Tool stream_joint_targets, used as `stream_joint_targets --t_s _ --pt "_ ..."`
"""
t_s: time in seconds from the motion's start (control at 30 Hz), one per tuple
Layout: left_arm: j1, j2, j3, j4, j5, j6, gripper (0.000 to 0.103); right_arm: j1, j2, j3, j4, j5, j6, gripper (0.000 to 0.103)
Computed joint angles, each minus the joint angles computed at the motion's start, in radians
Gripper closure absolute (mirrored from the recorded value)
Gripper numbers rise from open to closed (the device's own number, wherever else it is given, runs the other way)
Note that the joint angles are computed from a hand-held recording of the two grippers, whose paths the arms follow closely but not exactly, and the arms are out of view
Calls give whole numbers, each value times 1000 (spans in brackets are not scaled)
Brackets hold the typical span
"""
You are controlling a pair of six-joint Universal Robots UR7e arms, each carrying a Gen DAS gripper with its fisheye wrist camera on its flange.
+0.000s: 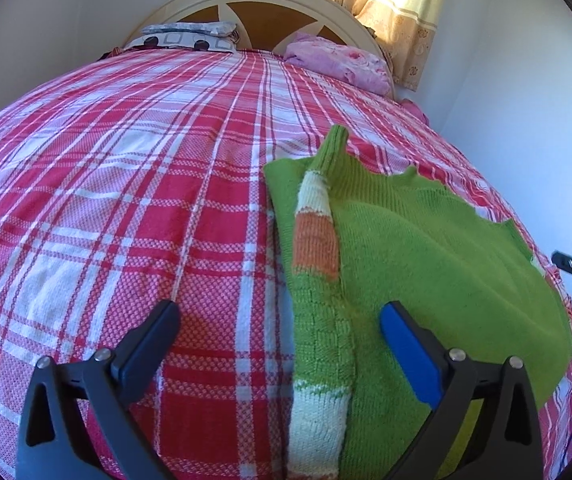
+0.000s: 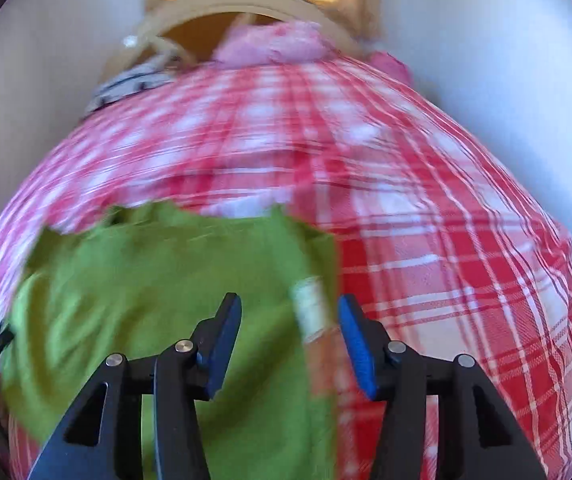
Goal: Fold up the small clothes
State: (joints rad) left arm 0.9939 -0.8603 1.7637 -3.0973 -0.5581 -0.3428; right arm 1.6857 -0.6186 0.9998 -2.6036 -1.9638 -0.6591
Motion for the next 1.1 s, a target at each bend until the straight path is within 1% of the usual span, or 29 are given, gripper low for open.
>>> stream_joint_targets --t_s 0.07,0.13,0.17,0.2,0.27,0.33,0.37,0.43,0.5,0.53,0.57,0.6,0.63,0.67,0.73,0.8,0.93,1.03,1.1 --pt "0 1 0 1 3 1 0 1 -45 89 25 27 -67 51" --pt "0 2 -3 7 9 2 0 2 -62 157 -10 -17 -121 51" --pt "0 2 -4 12 11 1 0 -3 -62 177 -23 -51 -124 51" --pt "-1 4 -5 14 13 0 0 -12 -66 186 -23 -44 -109 51" --pt "-2 6 -6 18 16 -1 0 -33 -86 211 -33 9 -76 51" --pt "-2 7 -8 24 19 -2 0 -38 -95 215 -19 18 -42 51" --pt "-2 7 -8 24 20 -2 0 -35 -102 223 -25 11 -32 51" --pt "-2 7 -9 23 19 -1 0 -30 -125 260 -82 21 -28 51" --pt "-2 9 -10 22 19 -1 0 -30 -148 297 -113 42 -36 44" --pt "-2 9 -11 23 19 -2 0 -30 -148 298 -89 31 -39 43" --pt "-2 9 -11 24 20 -2 0 -28 -136 289 -50 -15 -45 42" --pt "-2 9 -10 25 20 -2 0 -26 -124 291 -52 -60 -73 42" --pt "-2 9 -10 25 18 -2 0 -26 -126 312 -96 -63 -105 42" --pt "-3 8 -9 24 16 -3 0 -24 -131 328 -129 -62 -108 42" --pt "-3 5 -4 12 9 0 0 -14 -139 338 -139 -73 -68 42" --pt "-2 3 2 -2 -1 1 0 -2 -160 377 -173 -45 -71 42" --pt "-1 1 2 -4 -3 2 0 38 -170 443 -240 -39 -149 42" --pt "-1 0 4 -8 -8 2 0 68 -162 467 -245 -19 -160 42" --pt "1 -8 14 -35 -32 7 0 86 -146 468 -237 -4 -166 42"
